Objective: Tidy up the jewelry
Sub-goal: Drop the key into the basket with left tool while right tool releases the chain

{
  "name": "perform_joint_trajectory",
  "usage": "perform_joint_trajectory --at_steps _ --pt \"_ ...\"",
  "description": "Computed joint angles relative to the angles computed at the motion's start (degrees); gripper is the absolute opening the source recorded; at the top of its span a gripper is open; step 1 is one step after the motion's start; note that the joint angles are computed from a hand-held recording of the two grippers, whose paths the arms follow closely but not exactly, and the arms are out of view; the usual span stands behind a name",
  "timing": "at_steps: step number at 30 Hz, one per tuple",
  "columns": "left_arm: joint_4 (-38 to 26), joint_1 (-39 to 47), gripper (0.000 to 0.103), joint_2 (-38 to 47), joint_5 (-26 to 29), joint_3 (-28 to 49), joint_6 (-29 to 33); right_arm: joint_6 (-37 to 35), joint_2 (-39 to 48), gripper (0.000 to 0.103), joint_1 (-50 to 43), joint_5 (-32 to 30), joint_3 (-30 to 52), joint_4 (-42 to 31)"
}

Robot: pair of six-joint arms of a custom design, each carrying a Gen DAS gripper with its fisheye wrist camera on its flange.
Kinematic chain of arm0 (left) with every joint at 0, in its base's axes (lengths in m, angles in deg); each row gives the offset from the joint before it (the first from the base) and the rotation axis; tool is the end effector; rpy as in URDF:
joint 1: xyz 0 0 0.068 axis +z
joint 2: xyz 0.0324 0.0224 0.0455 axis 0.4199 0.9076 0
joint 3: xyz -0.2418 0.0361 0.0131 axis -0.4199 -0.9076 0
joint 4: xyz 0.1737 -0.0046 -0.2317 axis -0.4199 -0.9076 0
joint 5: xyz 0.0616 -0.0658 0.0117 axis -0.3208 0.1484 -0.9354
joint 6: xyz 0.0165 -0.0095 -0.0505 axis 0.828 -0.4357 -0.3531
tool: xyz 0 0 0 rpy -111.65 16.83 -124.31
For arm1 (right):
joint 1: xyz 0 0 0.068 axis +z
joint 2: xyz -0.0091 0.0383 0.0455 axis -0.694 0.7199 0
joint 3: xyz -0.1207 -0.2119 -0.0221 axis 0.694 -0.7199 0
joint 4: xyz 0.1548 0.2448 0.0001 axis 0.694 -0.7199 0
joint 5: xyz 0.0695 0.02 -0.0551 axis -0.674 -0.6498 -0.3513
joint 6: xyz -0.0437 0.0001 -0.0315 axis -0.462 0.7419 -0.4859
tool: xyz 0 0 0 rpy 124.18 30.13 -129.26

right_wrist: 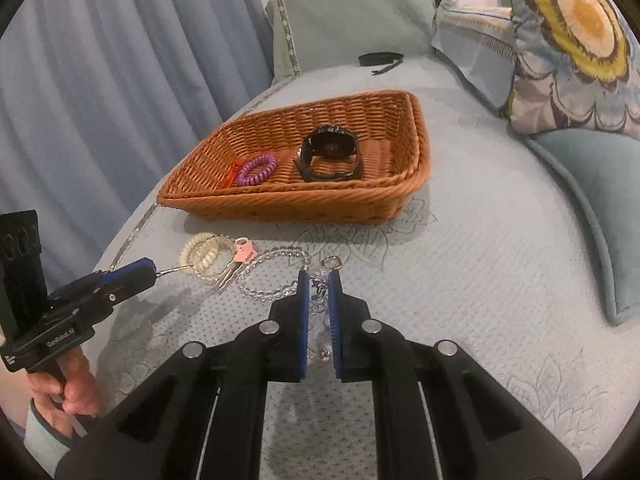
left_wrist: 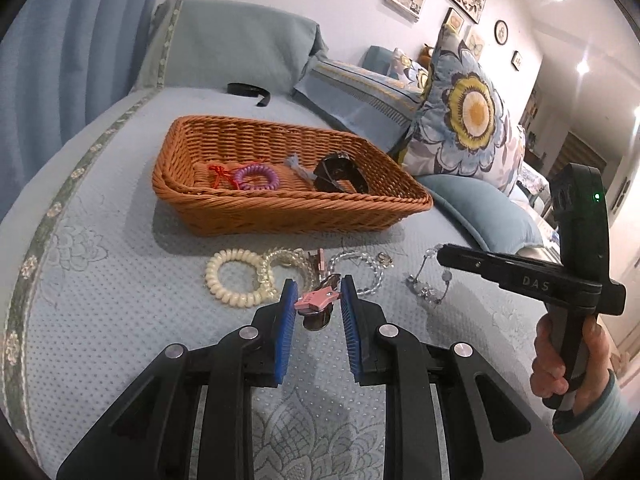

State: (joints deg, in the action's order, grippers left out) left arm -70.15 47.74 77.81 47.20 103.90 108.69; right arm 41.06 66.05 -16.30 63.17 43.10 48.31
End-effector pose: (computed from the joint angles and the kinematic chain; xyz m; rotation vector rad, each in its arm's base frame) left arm 0.2591 0.0800 0.1200 0.5255 2.2107 -0.6527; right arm 0.2162 0.1102 0.1326 0.0814 2.3718 0.4020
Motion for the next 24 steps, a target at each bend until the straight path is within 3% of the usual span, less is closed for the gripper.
perform_joint_trajectory --at_steps 14,18,24 --pt "-5.08 2.62 0.021 -3.6 7.05 2.58 0.42 0.55 -12.23 0.008 1.24 0.49 -0.14 -4.62" --pt "-5.18 1.67 0.021 -3.97 7.71 5.9 -2.17 -0.17 -9.34 0.008 0.77 0.49 4.0 -4.27" --pt "4.81 -3.84 0.021 1.08 4.0 11.52 -12.37 -3.79 3.38 0.008 -0.41 0.91 15.25 -0.91"
